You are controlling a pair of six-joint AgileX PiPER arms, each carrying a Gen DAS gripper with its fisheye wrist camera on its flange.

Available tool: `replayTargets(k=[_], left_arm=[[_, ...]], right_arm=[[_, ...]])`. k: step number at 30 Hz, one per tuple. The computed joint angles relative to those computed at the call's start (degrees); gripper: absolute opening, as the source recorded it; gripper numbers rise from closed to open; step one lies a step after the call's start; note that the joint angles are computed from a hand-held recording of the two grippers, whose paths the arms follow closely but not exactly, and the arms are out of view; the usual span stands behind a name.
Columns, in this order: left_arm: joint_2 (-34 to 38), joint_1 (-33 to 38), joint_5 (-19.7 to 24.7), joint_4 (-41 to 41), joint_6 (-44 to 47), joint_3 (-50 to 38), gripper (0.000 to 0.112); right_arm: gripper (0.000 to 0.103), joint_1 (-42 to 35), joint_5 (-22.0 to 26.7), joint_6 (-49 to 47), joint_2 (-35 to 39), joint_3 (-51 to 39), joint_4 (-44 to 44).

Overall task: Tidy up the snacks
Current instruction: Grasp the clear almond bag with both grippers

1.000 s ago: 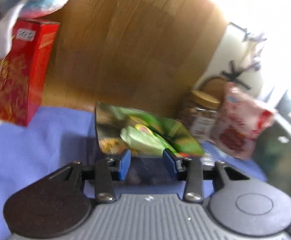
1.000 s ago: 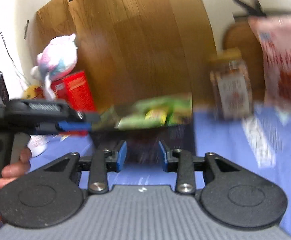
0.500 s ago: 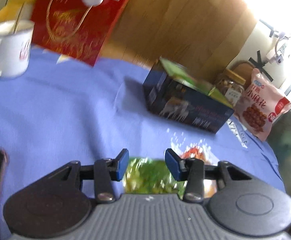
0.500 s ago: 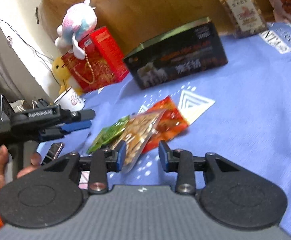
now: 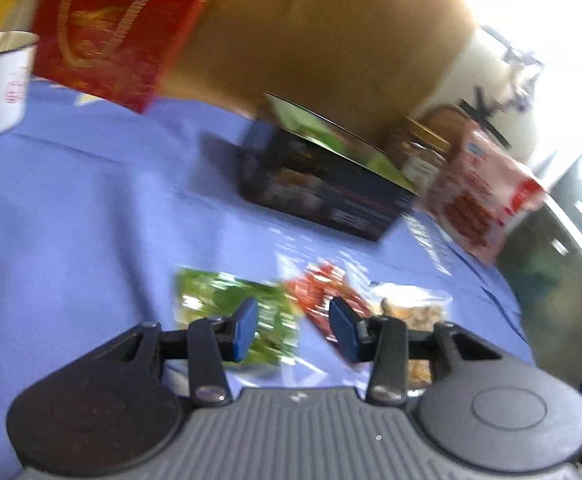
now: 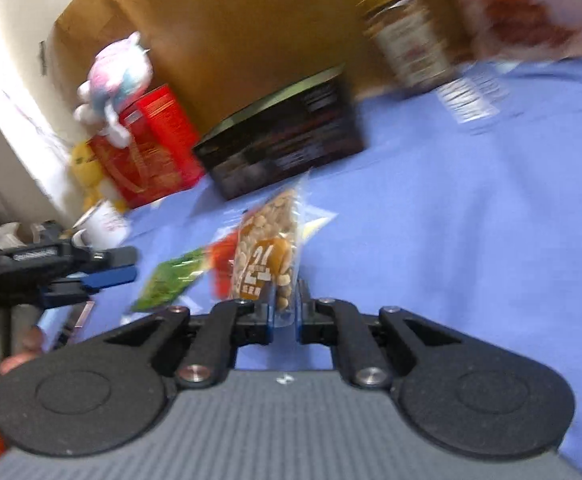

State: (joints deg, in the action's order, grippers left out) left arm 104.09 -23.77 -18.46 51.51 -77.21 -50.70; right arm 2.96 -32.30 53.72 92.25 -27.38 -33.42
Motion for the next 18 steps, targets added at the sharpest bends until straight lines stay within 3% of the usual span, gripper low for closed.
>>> replayTargets(k=[5, 8, 11, 15, 18], left_arm=[[3.4, -5.8, -0.4, 11.4, -10.9, -5.1, 0.039], [4.3, -8.7, 1.2, 13.1, -12.3, -6.4, 0.039], [3.0, -9.4, 1.9, 11.2, -11.0, -4.7, 0.039], [0.9, -7.8, -0.7, 16.3, -16.7, -1.3, 0.039], [2.6, -7.3, -4.0, 21.4, -23.1, -1.9, 0.042]], right_arm=[[0.016, -4.0, -2.9, 4.0, -3.1, 7.5, -0.3], [0.026, -1.0, -6.2, 10.3, -0.5, 7.2, -8.7], [0.026, 3.6, -4.4, 2.3, -2.9, 7.5, -7.4], [0.028, -5.4, -7.3, 1.7, -6.2, 9.1, -10.8], [0.029, -12.9, -11.1, 5.9, -2.4, 7.2, -15.0]])
